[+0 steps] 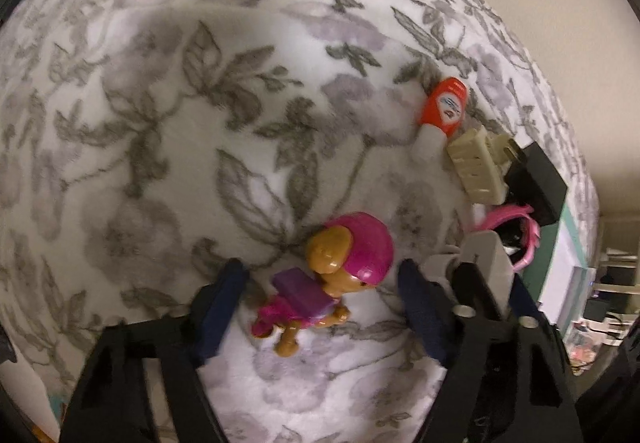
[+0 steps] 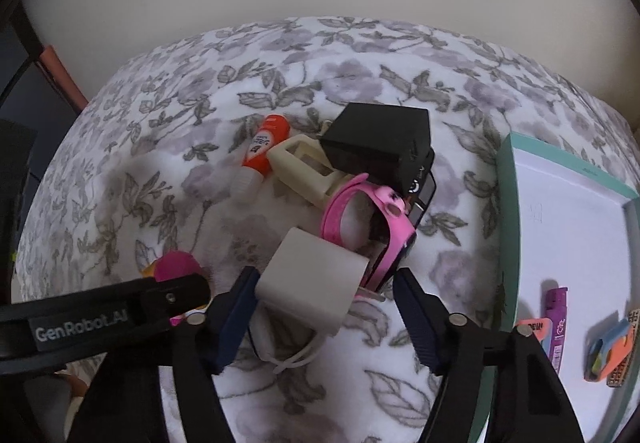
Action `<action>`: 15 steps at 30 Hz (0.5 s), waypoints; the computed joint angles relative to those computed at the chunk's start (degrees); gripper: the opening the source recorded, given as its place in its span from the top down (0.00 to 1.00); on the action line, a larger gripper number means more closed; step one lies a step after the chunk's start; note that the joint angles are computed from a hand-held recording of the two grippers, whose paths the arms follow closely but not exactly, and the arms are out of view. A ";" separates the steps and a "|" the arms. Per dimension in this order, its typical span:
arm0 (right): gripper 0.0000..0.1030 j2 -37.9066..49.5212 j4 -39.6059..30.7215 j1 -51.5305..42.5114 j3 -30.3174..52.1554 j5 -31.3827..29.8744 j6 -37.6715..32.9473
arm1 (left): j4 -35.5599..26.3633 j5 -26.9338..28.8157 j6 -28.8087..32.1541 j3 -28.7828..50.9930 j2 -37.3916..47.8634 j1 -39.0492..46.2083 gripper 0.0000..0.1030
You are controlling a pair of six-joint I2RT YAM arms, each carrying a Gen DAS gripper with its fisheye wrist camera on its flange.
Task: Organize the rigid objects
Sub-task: 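Grasp the pink dog figurine with the left tool while the right tool grasps the white charger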
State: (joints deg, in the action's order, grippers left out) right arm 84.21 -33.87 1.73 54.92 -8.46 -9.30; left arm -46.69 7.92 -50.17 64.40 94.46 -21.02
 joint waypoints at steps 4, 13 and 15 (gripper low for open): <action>0.36 -0.42 0.15 0.40 -0.36 0.58 -0.68 | 0.80 -0.37 -0.05 -0.66 -0.77 -0.41 0.44; 0.36 -0.20 -1.69 -1.19 0.75 -0.83 -1.12 | 1.38 -0.13 0.02 -0.34 -1.50 -0.34 0.48; 0.36 -0.50 -2.25 -1.65 1.24 -1.25 -1.30 | 1.44 -0.25 0.44 -0.50 -2.44 0.00 0.48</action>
